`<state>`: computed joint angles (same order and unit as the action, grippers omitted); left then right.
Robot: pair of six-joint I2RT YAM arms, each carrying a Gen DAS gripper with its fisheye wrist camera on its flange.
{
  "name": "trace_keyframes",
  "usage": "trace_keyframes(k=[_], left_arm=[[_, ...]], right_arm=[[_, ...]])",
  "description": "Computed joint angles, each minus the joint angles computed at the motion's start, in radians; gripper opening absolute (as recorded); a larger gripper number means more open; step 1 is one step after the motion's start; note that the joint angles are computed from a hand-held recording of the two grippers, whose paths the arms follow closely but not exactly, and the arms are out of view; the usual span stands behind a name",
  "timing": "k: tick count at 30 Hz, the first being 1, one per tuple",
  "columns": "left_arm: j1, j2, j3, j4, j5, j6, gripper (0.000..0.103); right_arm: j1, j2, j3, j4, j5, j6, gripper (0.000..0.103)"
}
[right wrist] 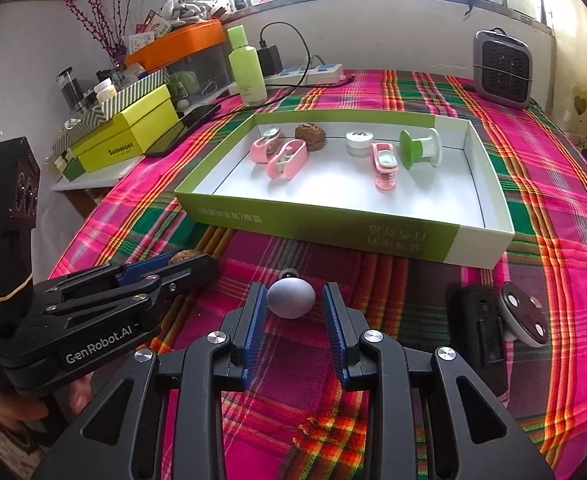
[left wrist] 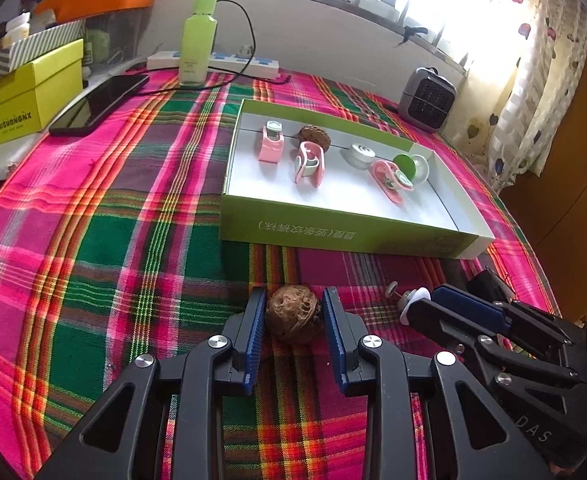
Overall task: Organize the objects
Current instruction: 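Close right gripper on the white egg while left gripper grasps the brown walnut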
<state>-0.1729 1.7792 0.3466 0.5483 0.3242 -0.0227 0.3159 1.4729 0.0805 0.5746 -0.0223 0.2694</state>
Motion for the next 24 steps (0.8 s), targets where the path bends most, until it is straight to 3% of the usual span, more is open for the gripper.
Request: trace_keyframes(k=[4,24], left_arm=[[0.002,0.0,0.0,-0.001,0.001,0.002,0.027],[-0.001,-0.005,-0.006,0.002,-0.002,0.005,0.027]], right_arm=[[0.011,0.036,0.023,-0.004,0.014,-0.001,0.044],[0.065,0.09,0.07,-0.043,0.106,-0.007,0.044]])
